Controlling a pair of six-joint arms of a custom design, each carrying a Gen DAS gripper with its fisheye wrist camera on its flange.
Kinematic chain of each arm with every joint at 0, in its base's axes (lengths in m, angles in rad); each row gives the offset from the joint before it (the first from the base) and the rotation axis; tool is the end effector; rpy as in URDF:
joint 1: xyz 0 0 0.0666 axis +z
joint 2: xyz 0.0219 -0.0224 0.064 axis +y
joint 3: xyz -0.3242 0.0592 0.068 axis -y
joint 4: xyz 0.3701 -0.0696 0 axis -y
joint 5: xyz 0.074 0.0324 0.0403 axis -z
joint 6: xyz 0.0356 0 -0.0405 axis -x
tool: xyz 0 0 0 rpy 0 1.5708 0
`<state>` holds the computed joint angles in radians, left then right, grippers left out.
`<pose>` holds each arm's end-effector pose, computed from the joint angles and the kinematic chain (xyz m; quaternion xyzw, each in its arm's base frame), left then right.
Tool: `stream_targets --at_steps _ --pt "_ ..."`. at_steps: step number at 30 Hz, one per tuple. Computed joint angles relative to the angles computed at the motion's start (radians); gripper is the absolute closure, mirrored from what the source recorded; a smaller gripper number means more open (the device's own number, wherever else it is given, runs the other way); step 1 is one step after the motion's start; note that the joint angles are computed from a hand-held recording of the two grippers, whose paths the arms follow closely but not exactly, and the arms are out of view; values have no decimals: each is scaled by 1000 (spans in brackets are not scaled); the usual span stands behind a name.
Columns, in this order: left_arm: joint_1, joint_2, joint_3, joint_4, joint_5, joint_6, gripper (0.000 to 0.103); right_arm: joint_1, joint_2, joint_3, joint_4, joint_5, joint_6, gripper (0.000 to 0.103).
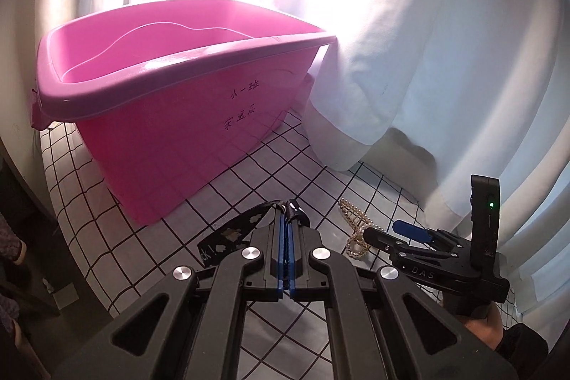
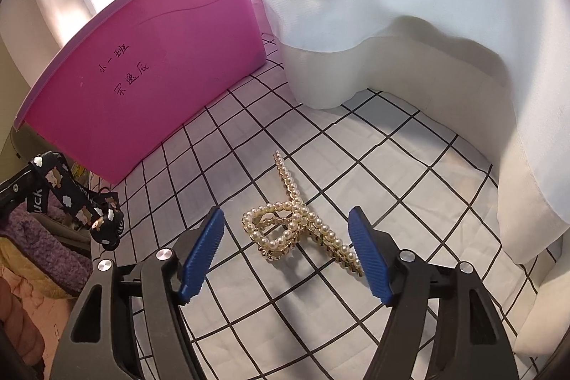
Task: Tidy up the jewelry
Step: 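Close the right tool on the gold pearl claw clip and lift it, then carry the lanyard and pearl clip over the pink tub with both tools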
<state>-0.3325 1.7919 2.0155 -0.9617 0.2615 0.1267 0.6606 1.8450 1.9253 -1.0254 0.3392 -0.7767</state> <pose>0.5643 -0.2050 0.4410 0.1456 0.8966 -0.2074 0.3633 0.4867 0.3627 0.3667 0.1063 0.9332 0.0788 0.3341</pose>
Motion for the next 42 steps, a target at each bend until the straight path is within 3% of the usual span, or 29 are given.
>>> stream_targets --at_steps 8,13,18,34,42 --pt "6 13 10 -18 4 -9 101 -15 124 145 -140 -28 83 34" --pt "6 18 19 -26 -1 -11 101 0 124 136 -119 15 125 40" --pt "8 19 26 -31 -1 -13 101 12 112 126 -115 49 118 60" --pt "-7 -20 21 -32 -14 -10 101 23 -2 51 -89 75 69 64" --pt "-12 -56 51 -37 -29 -28 101 51 -33 112 -94 113 99 64"
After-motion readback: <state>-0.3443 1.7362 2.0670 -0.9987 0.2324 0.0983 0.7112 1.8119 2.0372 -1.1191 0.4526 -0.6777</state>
